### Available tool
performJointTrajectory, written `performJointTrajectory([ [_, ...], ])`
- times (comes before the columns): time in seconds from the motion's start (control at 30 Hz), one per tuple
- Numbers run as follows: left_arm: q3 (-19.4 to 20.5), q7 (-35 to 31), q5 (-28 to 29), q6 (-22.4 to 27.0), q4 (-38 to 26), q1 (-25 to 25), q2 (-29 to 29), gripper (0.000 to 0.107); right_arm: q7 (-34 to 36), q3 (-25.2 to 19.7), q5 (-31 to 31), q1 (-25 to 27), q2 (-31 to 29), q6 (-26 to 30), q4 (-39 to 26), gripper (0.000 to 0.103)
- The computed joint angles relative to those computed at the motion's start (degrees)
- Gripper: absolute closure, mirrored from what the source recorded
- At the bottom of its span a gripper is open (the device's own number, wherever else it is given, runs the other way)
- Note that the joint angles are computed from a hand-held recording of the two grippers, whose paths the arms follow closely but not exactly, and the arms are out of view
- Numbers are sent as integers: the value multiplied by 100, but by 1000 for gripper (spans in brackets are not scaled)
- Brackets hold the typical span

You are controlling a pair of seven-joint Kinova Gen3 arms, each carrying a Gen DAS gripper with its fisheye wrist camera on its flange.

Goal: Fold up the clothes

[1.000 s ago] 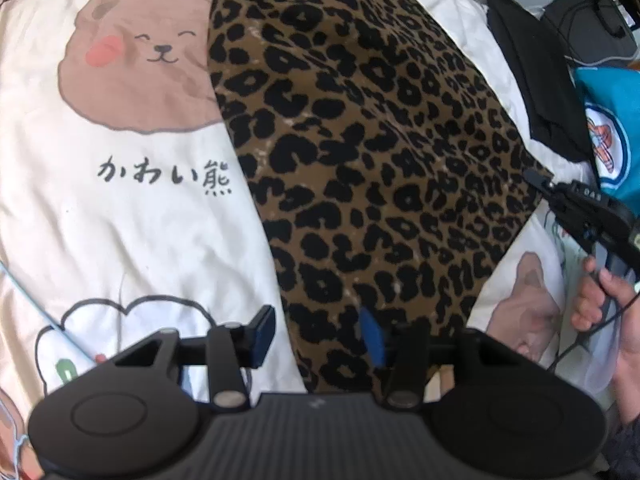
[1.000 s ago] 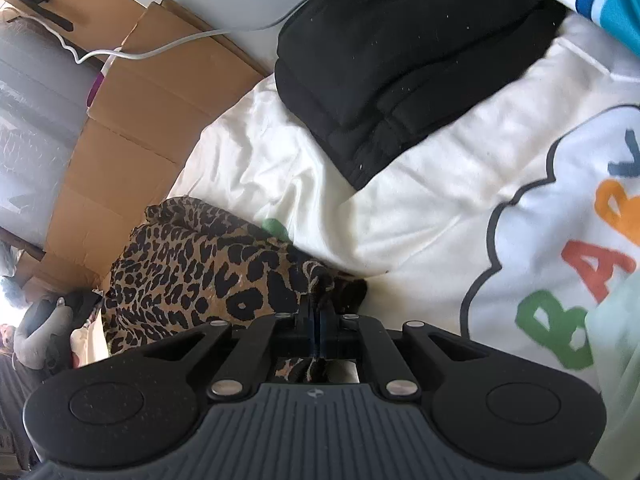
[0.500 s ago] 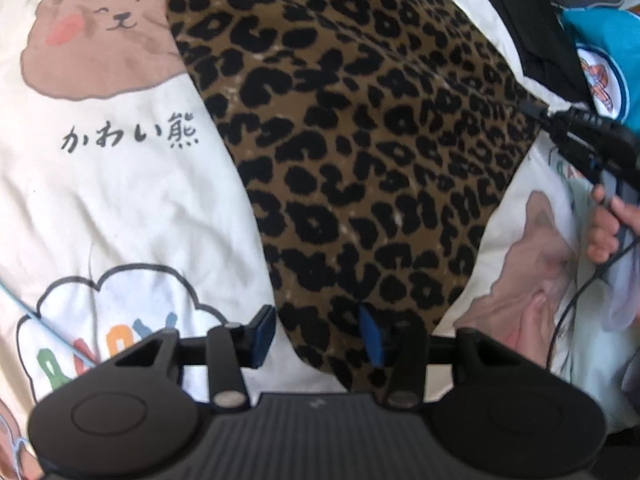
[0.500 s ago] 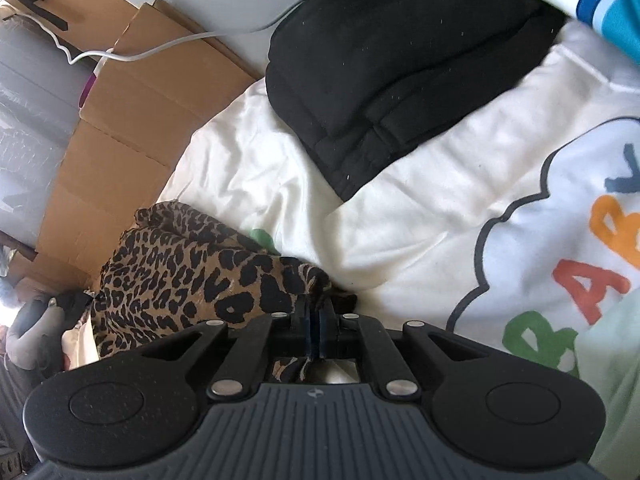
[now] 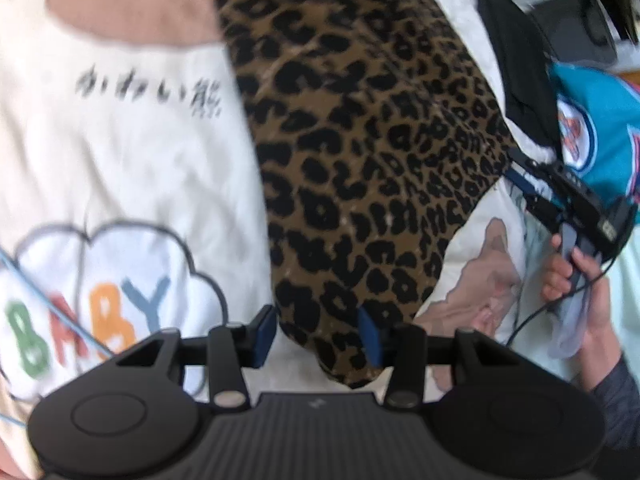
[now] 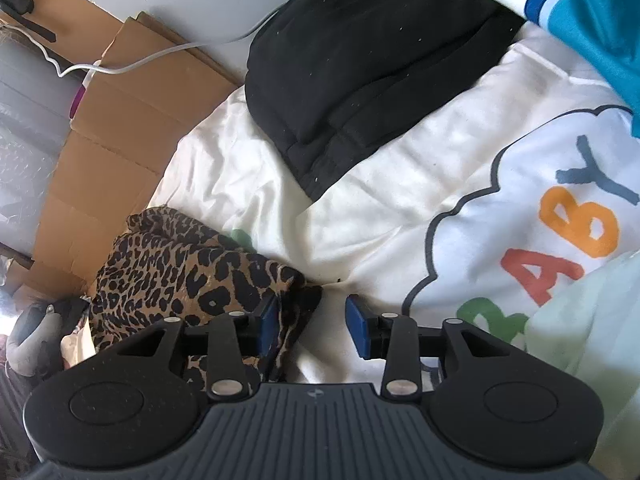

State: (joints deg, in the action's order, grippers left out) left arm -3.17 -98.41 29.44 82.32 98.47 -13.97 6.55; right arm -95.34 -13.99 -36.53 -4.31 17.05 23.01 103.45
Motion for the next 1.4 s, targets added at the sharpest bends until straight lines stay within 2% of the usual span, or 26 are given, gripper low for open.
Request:
performJointTrajectory([
  [0.13, -176, -104, 501, 45, 406, -287, 6, 61, -91, 43, 91, -72, 117, 117, -155, 58],
  [0.17, -233, -170, 701, 118, 521, -403, 24, 66, -68, 27, 104, -68, 151, 144, -201, 63],
  [0.2, -293, -251, 933, 221, 644, -534, 56, 72, -126, 82, 188, -136, 175, 174, -256, 78],
  [0.23, -350, -328, 1154, 328, 769, -668, 93, 81, -143, 65, 179, -124, 194, 166, -272, 89],
  [0.33, -412, -622, 1583, 451, 1000, -906, 57, 86, -193, 37, 145, -106, 233, 114, -295, 94],
  [0.47, -477, -814, 2016, 340, 1288, -1045, -54, 85, -351, 10, 31, -47, 225, 61, -262, 95],
  [0.6, -407, -532, 1884, -31, 1357, -869, -132, 67, -542, 119, 273, -187, 231, 108, -311, 95],
  [0.73, -479, -334, 1918, -362, 1578, -873, -229, 57, -501, 25, 225, -72, 259, 151, -329, 95],
  [0.87, -618, -186, 2029, -658, 1870, -1000, -306, 58, -530, 50, 257, -94, 281, 180, -354, 94],
  [0.93, -633, -108, 1924, -701, 1841, -1029, -344, 62, -597, 134, 430, -194, 282, 260, -422, 94],
  [1.1, -569, 418, 1220, -653, 1440, -917, -467, 84, -757, 250, 704, -335, 312, 355, -545, 95],
  [1.17, -519, 662, 854, -572, 1198, -826, -476, 88, -906, 287, 755, -402, 298, 287, -510, 95],
  [1.27, -404, 957, 430, -419, 765, -651, -346, 88, -875, 190, 737, -329, 298, 216, -458, 95],
  [1.33, -310, 1015, 320, -372, 525, -536, -231, 88, -711, 8, 499, -116, 321, 158, -398, 95],
  [1.4, -242, 1243, 264, -520, 440, -412, -248, 82, -447, -218, 148, 160, 349, 71, -307, 94],
])
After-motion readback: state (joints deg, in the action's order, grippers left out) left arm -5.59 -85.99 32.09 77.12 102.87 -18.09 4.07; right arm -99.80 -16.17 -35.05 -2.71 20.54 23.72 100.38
